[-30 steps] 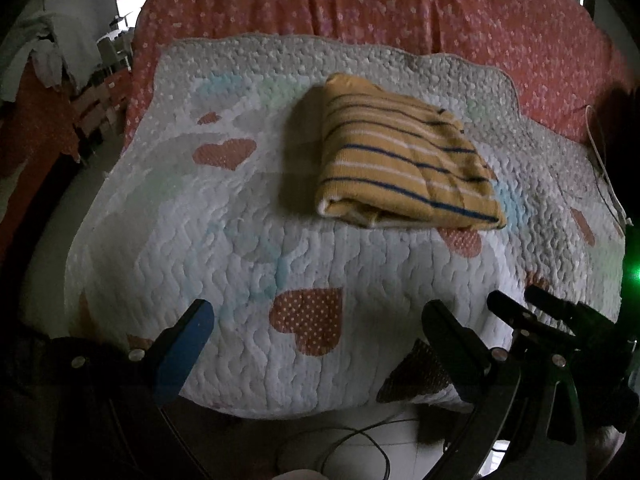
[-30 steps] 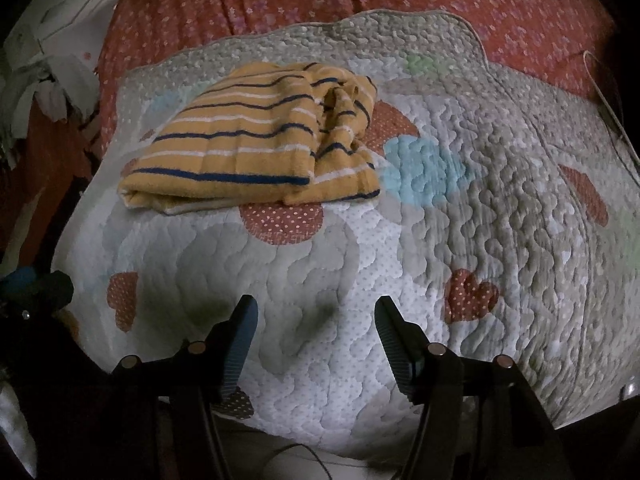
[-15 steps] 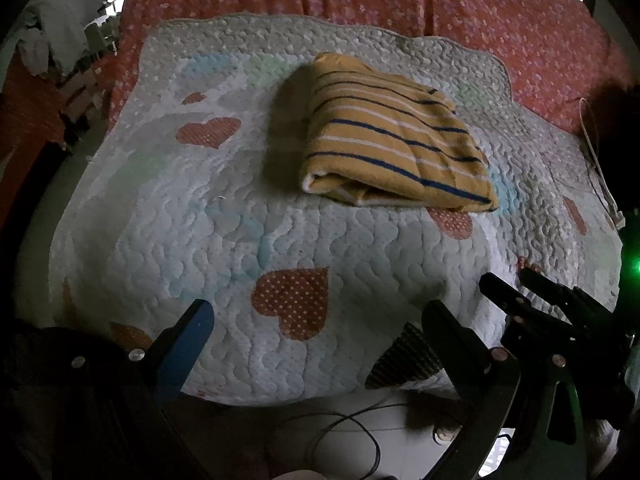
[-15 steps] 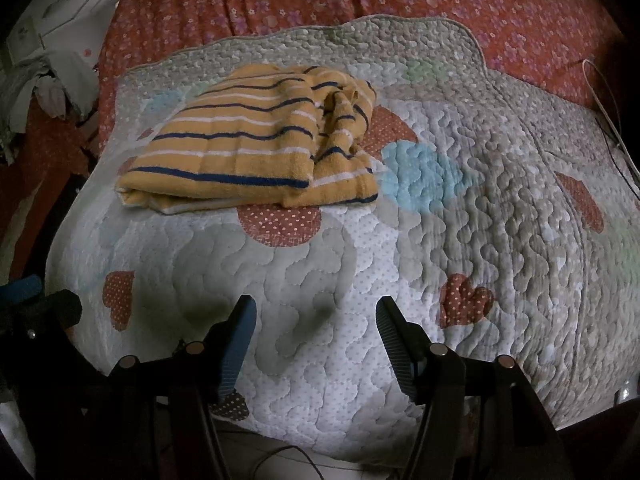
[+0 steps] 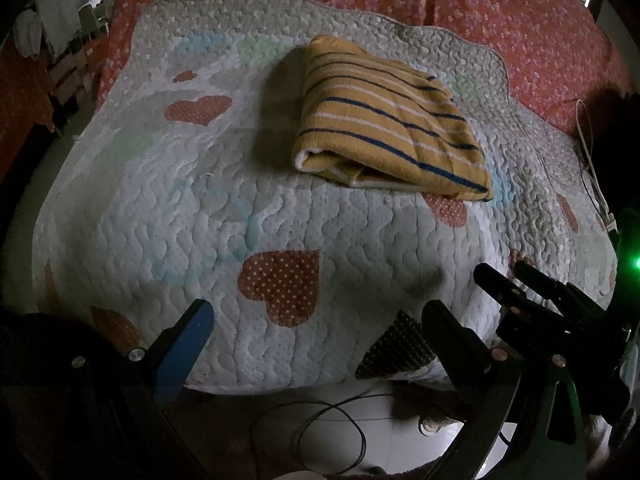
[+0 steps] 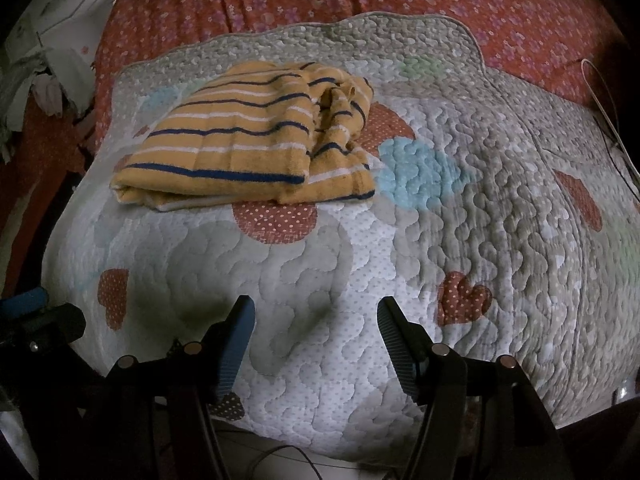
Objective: Fold small clothes
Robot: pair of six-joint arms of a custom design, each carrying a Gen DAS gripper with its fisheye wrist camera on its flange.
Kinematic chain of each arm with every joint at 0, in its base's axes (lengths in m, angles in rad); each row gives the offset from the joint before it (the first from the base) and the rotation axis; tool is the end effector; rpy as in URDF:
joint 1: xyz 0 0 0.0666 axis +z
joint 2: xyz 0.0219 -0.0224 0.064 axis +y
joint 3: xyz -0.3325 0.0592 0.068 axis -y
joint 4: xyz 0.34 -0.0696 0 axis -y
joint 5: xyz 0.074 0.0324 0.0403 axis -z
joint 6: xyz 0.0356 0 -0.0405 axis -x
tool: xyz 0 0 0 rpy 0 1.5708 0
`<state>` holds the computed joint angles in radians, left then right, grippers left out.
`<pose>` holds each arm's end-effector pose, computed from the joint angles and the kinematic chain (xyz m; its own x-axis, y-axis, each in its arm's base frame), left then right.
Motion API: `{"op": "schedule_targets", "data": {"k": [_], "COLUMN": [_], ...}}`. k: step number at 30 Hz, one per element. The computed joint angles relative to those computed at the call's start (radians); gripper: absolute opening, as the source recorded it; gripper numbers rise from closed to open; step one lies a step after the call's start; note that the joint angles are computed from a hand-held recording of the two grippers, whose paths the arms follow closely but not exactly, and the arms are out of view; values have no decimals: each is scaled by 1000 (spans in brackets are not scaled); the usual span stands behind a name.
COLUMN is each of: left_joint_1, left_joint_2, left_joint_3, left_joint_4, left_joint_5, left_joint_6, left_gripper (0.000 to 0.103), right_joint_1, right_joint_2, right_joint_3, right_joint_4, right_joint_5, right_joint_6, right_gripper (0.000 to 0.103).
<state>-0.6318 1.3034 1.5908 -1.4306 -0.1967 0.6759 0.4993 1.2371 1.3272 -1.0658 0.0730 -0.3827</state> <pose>0.3030 -0.2136 0.4664 -0.8943 -0.1058 -0.4348 -0.0585 0.9910 -0.1207 0.3325 0.1779 0.4068 -0.8393 -0.0335 -0.5426 -0.1382 0.9785 0.1533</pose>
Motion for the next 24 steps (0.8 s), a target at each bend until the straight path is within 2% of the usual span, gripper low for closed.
{"op": "schedule_targets", "data": {"k": [24], "left_joint_1": [3], "left_joint_2": [-4], "left_joint_3": [-19], "left_joint_4": [8], "left_joint_5": [37], "left_joint_6": [9], "left_gripper": [103], "right_joint_1": [-2], "right_joint_2": [1], "right_joint_3": [-2], "right_joint_4": [-2], "right_joint_5": [-1], "right_joint_6": [5], "right_gripper": [69]}}
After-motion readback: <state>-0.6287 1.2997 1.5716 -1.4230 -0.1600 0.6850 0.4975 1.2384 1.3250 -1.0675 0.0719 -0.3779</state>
